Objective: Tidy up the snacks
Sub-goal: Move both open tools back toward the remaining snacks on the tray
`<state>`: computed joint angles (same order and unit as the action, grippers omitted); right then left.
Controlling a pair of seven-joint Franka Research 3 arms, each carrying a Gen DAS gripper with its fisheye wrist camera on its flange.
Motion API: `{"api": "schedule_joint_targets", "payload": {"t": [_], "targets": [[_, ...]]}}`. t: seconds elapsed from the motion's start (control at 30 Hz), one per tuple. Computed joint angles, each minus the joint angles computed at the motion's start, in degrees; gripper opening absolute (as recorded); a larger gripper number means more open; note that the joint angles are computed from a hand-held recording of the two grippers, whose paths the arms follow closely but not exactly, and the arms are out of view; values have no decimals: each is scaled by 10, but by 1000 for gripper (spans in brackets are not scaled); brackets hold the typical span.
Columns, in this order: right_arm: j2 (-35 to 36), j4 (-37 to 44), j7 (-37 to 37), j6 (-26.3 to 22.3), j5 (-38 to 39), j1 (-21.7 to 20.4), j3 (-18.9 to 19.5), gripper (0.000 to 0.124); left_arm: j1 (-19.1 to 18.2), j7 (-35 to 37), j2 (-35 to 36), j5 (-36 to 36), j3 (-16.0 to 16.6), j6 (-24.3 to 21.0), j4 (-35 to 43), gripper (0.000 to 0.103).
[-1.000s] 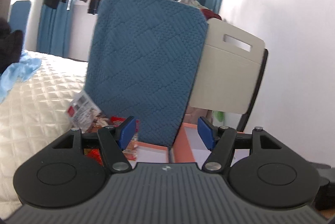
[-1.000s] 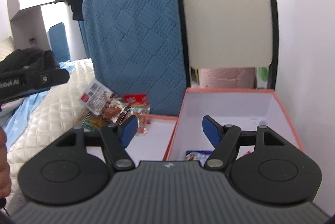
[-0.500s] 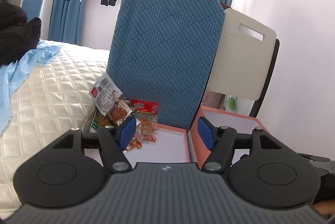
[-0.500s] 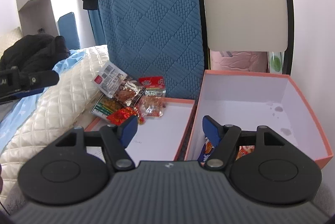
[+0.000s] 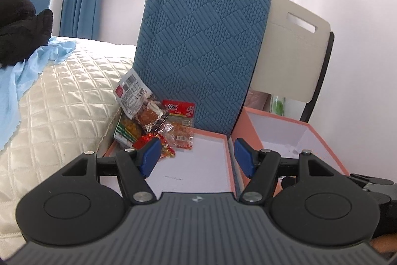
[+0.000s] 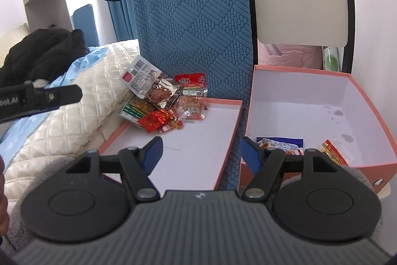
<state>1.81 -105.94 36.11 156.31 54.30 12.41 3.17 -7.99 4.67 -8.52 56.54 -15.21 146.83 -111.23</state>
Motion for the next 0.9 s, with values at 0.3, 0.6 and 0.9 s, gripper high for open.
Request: {"api": "schedule_joint_targets", "payload": {"t": [0.3,0.6,0.9], "targets": [[43,42,54,-6,-40,-4,6,71,6,15,37,-34,21,15,7,70],[125,141,104,-15,-73,-16,27,71,5,50,94,-59,47,36,50,70],[217,261,150,-45,-97,-33,51,71,0,86,164,-91,77,36,115,70]]}}
